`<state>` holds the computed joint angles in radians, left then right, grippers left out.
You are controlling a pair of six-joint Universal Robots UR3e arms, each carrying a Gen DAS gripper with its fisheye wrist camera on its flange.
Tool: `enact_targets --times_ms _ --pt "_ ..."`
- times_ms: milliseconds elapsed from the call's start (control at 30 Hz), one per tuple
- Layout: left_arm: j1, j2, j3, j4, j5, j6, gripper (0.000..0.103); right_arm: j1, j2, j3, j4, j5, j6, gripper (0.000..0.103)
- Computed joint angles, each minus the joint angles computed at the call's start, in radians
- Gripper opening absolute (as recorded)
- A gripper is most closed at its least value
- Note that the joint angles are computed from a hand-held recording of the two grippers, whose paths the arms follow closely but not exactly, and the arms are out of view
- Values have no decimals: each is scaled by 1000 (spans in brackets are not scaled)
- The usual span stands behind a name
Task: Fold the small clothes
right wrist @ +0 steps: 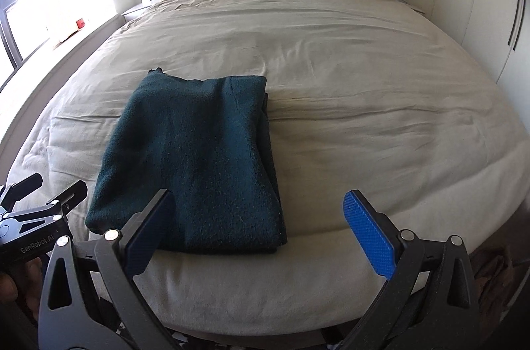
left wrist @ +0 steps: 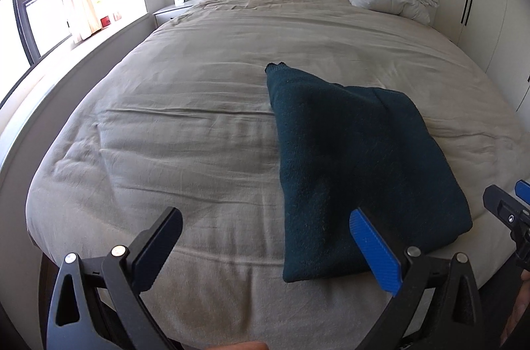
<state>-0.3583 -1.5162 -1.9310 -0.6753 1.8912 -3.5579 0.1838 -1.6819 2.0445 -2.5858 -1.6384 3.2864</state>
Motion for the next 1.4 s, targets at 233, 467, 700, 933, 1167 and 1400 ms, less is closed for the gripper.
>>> enact_targets --times_ms 233,467,700,933,1167,1400 --pt "-1 -3 0 -1 -1 0 103 0 6 0 12 5 -3 103" --pt "-1 -2 1 -3 -2 0 103 -8 3 9 13 12 -3 103" --pt "3 -4 -6 4 -6 3 103 -8 4 12 11 12 -1 103" --pt "5 -6 -14 11 -10 4 103 -10 5 15 9 14 -3 103" --pt "8 -4 -25 18 -15 5 103 -9 6 17 8 14 -1 103" --pt "9 -5 -21 15 -14 5 103 -10 5 18 8 15 -2 103"
